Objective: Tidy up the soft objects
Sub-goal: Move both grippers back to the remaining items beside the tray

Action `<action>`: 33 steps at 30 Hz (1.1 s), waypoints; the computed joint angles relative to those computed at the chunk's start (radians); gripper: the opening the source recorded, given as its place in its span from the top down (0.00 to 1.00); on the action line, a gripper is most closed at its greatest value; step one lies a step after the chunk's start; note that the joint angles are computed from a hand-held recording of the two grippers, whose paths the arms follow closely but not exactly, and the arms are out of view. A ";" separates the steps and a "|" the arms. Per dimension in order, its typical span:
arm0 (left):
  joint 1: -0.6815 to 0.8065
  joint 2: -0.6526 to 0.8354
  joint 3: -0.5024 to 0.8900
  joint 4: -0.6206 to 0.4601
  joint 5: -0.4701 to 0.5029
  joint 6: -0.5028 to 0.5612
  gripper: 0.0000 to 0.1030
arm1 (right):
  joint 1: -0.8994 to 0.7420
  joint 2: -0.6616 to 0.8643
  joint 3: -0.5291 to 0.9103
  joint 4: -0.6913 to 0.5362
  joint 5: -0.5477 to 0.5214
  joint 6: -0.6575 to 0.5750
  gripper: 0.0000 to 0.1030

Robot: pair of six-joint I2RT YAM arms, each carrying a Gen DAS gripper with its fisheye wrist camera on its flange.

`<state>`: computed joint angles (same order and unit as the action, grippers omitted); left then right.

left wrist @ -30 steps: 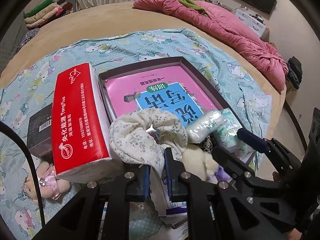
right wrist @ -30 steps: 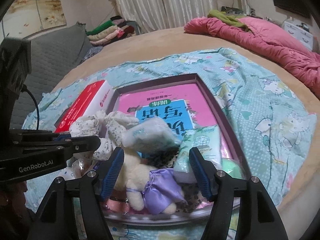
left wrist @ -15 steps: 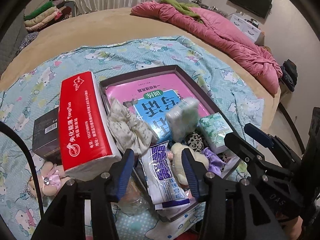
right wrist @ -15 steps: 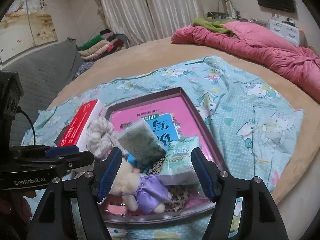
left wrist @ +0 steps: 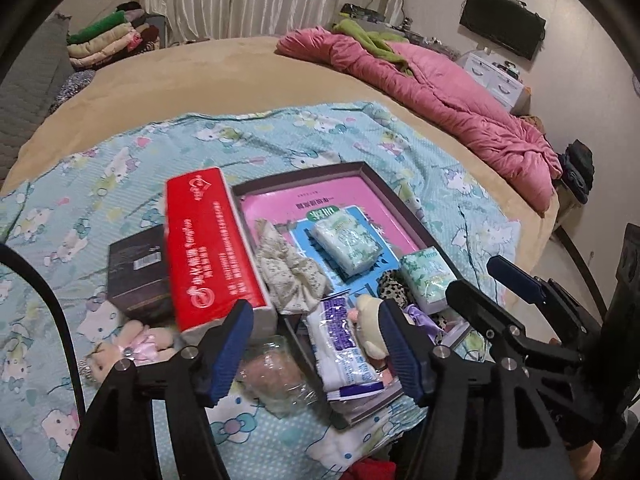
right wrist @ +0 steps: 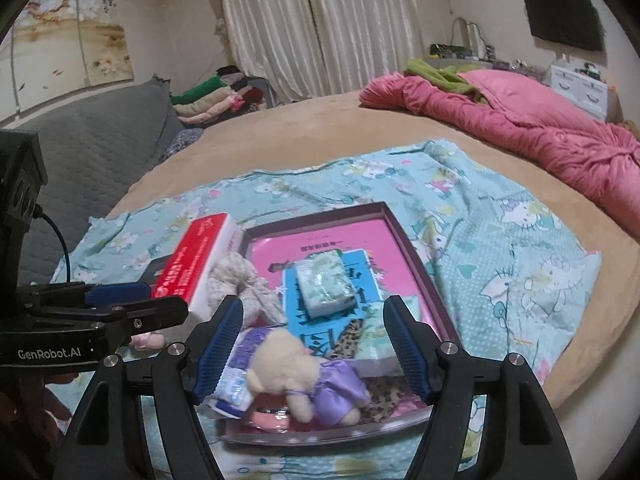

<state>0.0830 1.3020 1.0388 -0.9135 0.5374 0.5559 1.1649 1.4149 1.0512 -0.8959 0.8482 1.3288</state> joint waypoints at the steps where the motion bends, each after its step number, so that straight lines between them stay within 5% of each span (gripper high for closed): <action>1: 0.017 -0.001 0.008 -0.012 0.009 0.011 0.35 | 0.007 0.014 0.019 -0.010 0.005 -0.001 0.28; 18: 0.239 0.011 0.081 -0.133 0.088 0.176 0.31 | 0.070 0.167 0.249 -0.113 0.031 -0.063 0.28; 33: 0.473 0.220 0.285 -0.184 0.132 0.240 0.30 | 0.103 0.330 0.434 -0.124 0.005 -0.216 0.28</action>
<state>0.5555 1.5219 1.3237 -1.0975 0.6691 0.7961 1.2676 1.7449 1.4847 -1.0197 0.8528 1.1130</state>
